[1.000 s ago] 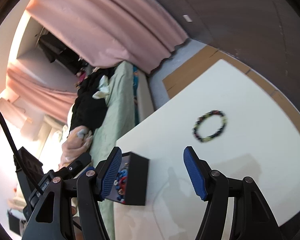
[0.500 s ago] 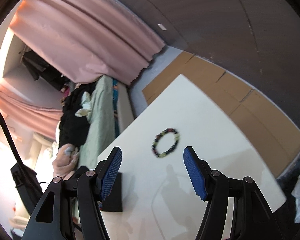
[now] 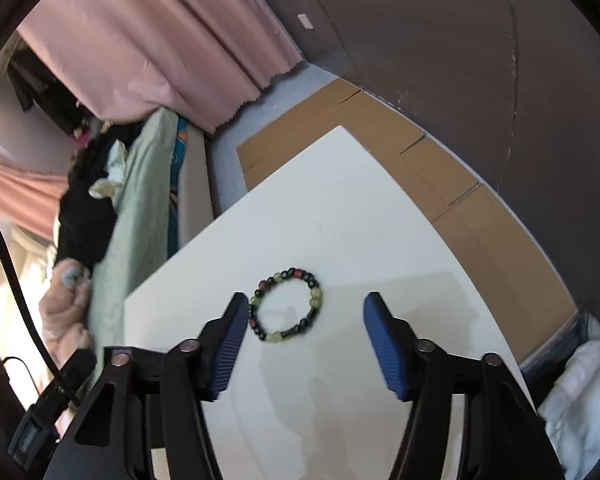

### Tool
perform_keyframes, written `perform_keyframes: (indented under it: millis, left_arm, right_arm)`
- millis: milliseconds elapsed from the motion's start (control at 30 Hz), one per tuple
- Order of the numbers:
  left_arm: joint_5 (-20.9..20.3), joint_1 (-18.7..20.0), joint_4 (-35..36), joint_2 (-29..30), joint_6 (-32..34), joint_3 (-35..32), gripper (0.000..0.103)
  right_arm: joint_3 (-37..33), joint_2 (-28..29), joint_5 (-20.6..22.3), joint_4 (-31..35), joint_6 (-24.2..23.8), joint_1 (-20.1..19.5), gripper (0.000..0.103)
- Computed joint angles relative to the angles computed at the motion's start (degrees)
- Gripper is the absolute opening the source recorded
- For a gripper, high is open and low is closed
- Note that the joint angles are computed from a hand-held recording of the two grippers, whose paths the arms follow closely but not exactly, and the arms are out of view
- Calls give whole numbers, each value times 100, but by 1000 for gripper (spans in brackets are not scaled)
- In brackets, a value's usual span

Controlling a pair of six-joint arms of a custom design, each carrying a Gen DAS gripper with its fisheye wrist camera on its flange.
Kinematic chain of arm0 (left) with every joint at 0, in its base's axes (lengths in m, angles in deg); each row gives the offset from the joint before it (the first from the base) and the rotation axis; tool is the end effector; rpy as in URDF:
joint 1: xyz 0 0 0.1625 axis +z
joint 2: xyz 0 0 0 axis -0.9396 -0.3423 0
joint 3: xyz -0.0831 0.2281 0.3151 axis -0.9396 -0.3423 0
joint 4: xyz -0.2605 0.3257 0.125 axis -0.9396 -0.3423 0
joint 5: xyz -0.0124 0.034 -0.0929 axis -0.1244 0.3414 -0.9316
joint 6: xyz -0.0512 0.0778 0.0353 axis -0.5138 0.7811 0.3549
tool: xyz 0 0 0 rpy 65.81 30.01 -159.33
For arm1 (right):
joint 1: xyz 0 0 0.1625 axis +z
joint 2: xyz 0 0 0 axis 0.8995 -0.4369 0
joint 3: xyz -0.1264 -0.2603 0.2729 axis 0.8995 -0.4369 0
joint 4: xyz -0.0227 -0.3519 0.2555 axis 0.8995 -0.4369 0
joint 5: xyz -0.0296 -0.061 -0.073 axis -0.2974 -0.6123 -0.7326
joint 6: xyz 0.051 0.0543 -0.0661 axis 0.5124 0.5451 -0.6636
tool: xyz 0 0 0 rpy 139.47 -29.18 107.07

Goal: Organize jewelry
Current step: 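Grasp the dark-and-green beaded bracelet with the right tool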

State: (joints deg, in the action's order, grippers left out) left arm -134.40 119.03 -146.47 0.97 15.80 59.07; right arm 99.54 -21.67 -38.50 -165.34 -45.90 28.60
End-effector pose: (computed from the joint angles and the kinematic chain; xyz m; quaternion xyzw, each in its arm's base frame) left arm -0.3001 -0.6322 0.1444 0.1962 0.9274 -0.2576 0.1871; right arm 0.1193 -0.6157 0.2536 -0.1066 -0.9122 0.3520 0.1806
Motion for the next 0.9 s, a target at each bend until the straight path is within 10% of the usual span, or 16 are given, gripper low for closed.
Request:
perform_keyframes:
  millis: [733, 800, 900]
  left_arm:
    - [425, 401, 228, -756, -102, 357, 79]
    - [456, 407, 218, -793, -100, 395, 79]
    - [528, 399, 191, -820, -88, 431, 79]
  right_arm:
    - [-1244, 1432, -2754, 656, -431, 569, 36]
    - [-1220, 1416, -2759, 696, -492, 599, 10]
    - [-1205, 1406, -2773, 803, -568, 652, 9]
